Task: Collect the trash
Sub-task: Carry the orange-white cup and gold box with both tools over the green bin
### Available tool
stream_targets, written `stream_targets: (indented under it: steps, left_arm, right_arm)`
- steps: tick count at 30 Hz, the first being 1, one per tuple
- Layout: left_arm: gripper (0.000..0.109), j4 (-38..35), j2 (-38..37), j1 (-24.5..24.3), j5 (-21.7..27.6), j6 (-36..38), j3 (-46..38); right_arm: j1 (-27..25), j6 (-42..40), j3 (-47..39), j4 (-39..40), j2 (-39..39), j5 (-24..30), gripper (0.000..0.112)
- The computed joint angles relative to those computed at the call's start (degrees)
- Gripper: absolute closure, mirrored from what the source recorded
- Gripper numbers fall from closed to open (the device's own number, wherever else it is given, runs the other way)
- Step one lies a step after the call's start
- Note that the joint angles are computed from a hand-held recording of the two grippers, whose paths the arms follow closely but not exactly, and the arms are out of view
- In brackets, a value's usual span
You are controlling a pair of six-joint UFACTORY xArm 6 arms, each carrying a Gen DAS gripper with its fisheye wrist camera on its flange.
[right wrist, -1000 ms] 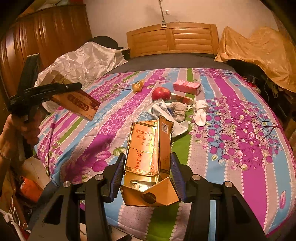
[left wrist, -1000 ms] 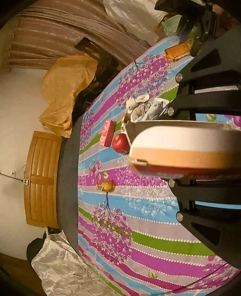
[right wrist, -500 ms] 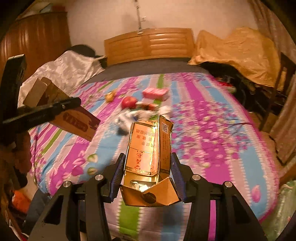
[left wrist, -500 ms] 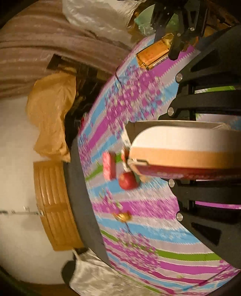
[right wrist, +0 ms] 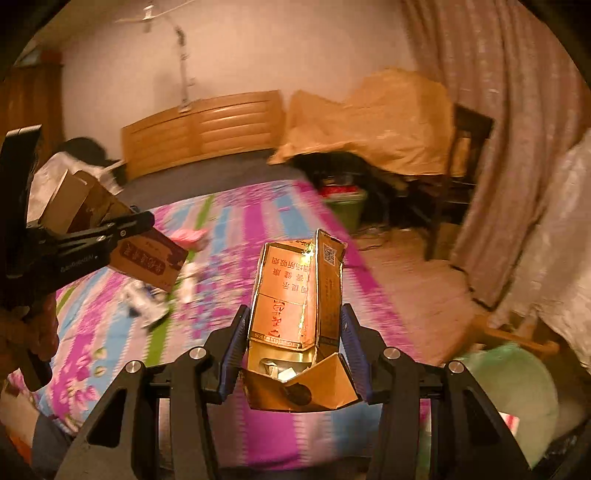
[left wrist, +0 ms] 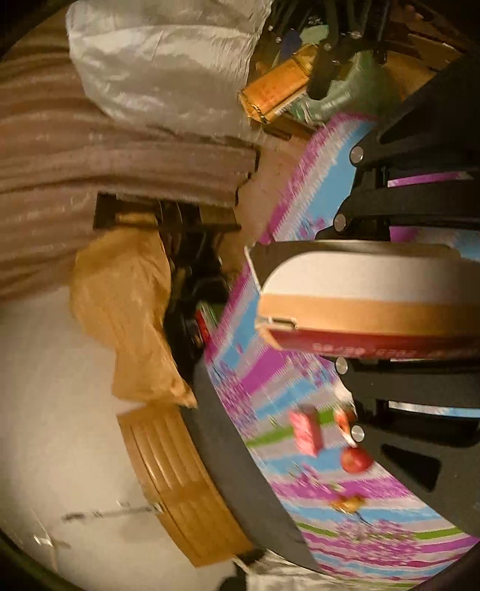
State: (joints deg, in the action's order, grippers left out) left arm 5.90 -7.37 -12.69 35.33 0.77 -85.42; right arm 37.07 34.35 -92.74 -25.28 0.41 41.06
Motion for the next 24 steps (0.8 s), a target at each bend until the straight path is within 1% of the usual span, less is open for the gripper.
stream_targets:
  steps: [7, 16, 21, 24]
  left_arm:
    - [0.082, 1.57, 8.47, -7.79, 0.30, 1.03, -9.18]
    - [0.082, -2.17, 18.96, -14.80, 2.36, 5.16, -20.48]
    - [0.082, -3.84, 25.31, -18.12, 5.07, 8.06, -28.71]
    - [0.082, -6.61, 30.38, -19.82, 8.26, 10.40, -35.88]
  right_arm:
    - [-7.91, 2.42, 9.84, -2.30, -10.19, 1.01, 0.062]
    - [-17.96, 2.99, 21.40, -2.64, -22.60, 2.59, 0.062]
    - [-22.86, 3.56, 25.71, -2.90, -26.91, 3.21, 0.062]
    - [-25.20, 3.66, 27.37, -3.23, -28.39, 4.06, 0.062]
